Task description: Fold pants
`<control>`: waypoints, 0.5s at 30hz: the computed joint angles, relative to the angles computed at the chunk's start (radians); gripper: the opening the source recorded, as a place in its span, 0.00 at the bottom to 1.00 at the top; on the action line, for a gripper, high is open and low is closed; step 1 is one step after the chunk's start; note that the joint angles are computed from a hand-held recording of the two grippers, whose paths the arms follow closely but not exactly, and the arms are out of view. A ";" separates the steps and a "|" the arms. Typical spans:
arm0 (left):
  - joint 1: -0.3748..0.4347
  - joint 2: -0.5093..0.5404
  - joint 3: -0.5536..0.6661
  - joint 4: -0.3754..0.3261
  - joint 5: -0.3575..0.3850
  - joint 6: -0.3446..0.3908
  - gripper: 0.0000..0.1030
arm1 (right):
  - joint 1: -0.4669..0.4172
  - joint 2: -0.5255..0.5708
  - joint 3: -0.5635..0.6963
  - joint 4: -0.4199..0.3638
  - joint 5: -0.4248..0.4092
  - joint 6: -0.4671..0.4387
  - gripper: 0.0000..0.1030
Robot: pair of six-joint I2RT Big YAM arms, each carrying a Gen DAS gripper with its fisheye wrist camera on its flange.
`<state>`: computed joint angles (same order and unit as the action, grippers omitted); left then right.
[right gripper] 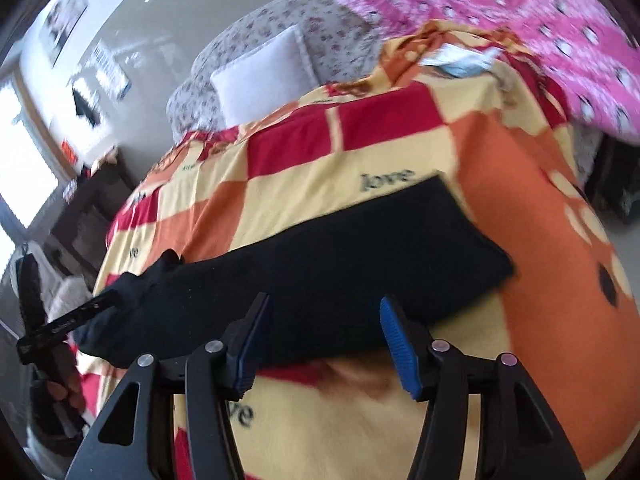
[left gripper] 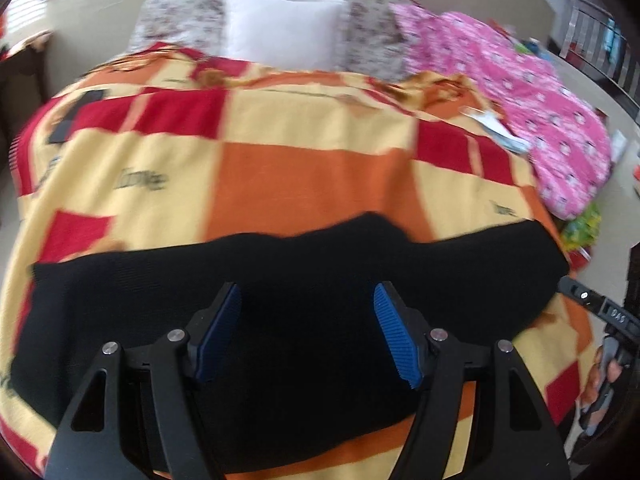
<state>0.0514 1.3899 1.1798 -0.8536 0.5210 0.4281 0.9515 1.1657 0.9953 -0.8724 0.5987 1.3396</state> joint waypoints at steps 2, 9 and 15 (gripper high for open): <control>-0.043 -0.004 0.001 -0.021 0.011 0.012 0.66 | 0.018 -0.028 -0.022 -0.024 0.011 0.052 0.55; -0.195 -0.022 -0.014 0.014 -0.044 0.004 0.66 | 0.028 -0.075 -0.087 -0.042 0.017 0.146 0.56; -0.266 -0.006 -0.010 0.037 -0.084 -0.020 0.66 | 0.002 -0.076 -0.110 0.018 0.007 0.131 0.59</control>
<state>-0.2144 1.3842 1.1694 -0.8165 0.4367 0.4077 0.9538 1.0894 0.8849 -0.8544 0.6053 1.4706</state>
